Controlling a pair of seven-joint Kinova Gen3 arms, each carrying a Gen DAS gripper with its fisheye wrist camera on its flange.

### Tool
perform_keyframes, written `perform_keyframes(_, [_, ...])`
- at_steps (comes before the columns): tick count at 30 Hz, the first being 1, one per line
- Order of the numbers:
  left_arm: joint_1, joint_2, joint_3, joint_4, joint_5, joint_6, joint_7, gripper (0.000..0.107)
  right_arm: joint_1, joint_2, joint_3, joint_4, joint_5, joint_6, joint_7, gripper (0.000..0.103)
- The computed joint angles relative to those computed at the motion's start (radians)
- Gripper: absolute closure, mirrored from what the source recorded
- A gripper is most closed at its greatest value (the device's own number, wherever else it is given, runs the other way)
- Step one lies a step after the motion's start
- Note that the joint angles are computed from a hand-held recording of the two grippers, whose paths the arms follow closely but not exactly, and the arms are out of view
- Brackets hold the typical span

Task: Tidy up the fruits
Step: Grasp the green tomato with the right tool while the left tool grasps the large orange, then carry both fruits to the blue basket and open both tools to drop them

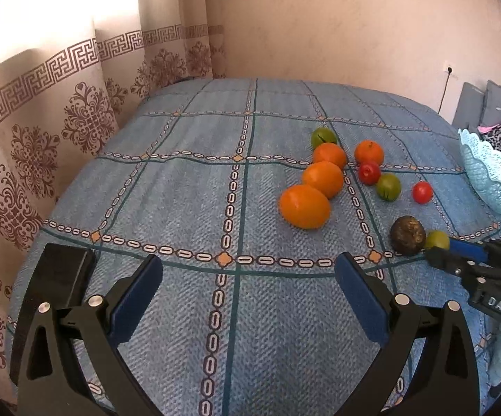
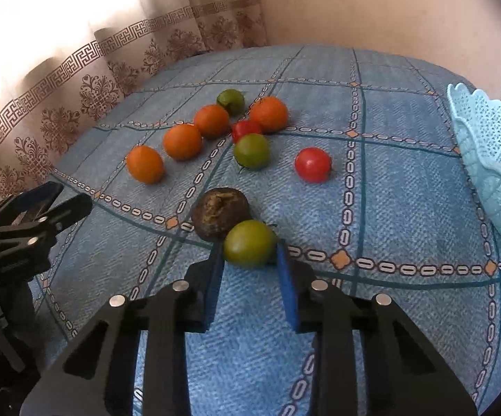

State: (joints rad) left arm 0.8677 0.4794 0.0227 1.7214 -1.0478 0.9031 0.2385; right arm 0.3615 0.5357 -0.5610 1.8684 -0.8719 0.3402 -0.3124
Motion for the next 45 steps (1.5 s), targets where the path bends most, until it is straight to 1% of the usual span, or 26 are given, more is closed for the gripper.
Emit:
perform_keyframes(4, [-0.013, 0.014, 0.001, -0.03, 0.008, -0.004, -0.043, 0.009, 0.088, -0.004, -0.087, 0.029, -0.059, -0.038, 0.085, 0.072])
perform_keyframes(6, [-0.018, 0.025, -0.002, -0.051, 0.015, -0.005, -0.071, 0.009, 0.105, -0.004, -0.097, 0.028, -0.073, -0.037, 0.099, 0.072])
perform_keyframes(10, [-0.039, 0.05, -0.013, -0.1, 0.05, -0.028, -0.141, 0.013, 0.099, 0.0, -0.077, 0.015, -0.09, -0.024, 0.096, 0.072])
perform_keyframes(12, [-0.049, 0.058, -0.022, -0.115, 0.066, -0.055, -0.166, 0.016, 0.088, 0.002, -0.055, 0.005, -0.094, -0.009, 0.087, 0.072])
perform_keyframes(13, [-0.055, 0.064, -0.026, -0.126, 0.075, -0.067, -0.184, 0.018, 0.085, 0.003, -0.047, 0.001, -0.098, -0.004, 0.087, 0.072])
perform_keyframes(14, [-0.063, 0.07, -0.03, -0.137, 0.089, -0.077, -0.206, 0.024, 0.083, 0.004, -0.041, -0.002, -0.104, 0.001, 0.091, 0.072])
perform_keyframes(15, [-0.079, 0.077, -0.027, -0.153, 0.114, -0.09, -0.239, 0.028, 0.083, 0.004, -0.035, -0.005, -0.11, 0.007, 0.095, 0.072])
perform_keyframes(19, [-0.104, 0.094, -0.047, -0.18, 0.181, -0.144, -0.321, 0.037, 0.085, -0.001, -0.018, -0.007, -0.151, 0.028, 0.13, 0.072])
perform_keyframes(21, [-0.108, 0.104, -0.059, -0.191, 0.211, -0.163, -0.354, 0.046, 0.082, -0.006, -0.002, -0.007, -0.177, 0.04, 0.152, 0.072])
perform_keyframes(22, [-0.113, 0.108, -0.064, -0.195, 0.229, -0.174, -0.37, 0.049, 0.074, -0.01, 0.01, -0.007, -0.189, 0.046, 0.156, 0.072])
perform_keyframes(23, [-0.116, 0.11, -0.07, -0.196, 0.247, -0.186, -0.381, 0.055, 0.068, -0.013, 0.023, -0.008, -0.201, 0.054, 0.162, 0.072])
perform_keyframes(26, [-0.097, 0.105, -0.108, -0.18, 0.262, -0.22, -0.374, 0.063, 0.058, -0.02, 0.052, -0.007, -0.245, 0.074, 0.196, 0.072])
perform_keyframes(30, [-0.075, 0.091, -0.14, -0.154, 0.263, -0.248, -0.359, 0.064, 0.057, -0.033, 0.076, 0.004, -0.316, 0.095, 0.255, 0.072])
perform_keyframes(34, [-0.034, 0.07, -0.169, -0.128, 0.23, -0.259, -0.299, 0.064, 0.057, -0.047, 0.106, 0.008, -0.382, 0.126, 0.308, 0.072])
perform_keyframes(38, [-0.002, 0.054, -0.164, -0.137, 0.184, -0.227, -0.268, 0.064, 0.05, -0.064, 0.147, 0.005, -0.437, 0.159, 0.336, 0.072])
perform_keyframes(42, [0.016, 0.039, -0.141, -0.158, 0.139, -0.196, -0.245, 0.064, 0.039, -0.082, 0.197, -0.001, -0.484, 0.183, 0.351, 0.072])
perform_keyframes(45, [0.023, 0.037, -0.119, -0.193, 0.114, -0.171, -0.249, 0.064, 0.029, -0.089, 0.24, -0.01, -0.516, 0.198, 0.349, 0.072])
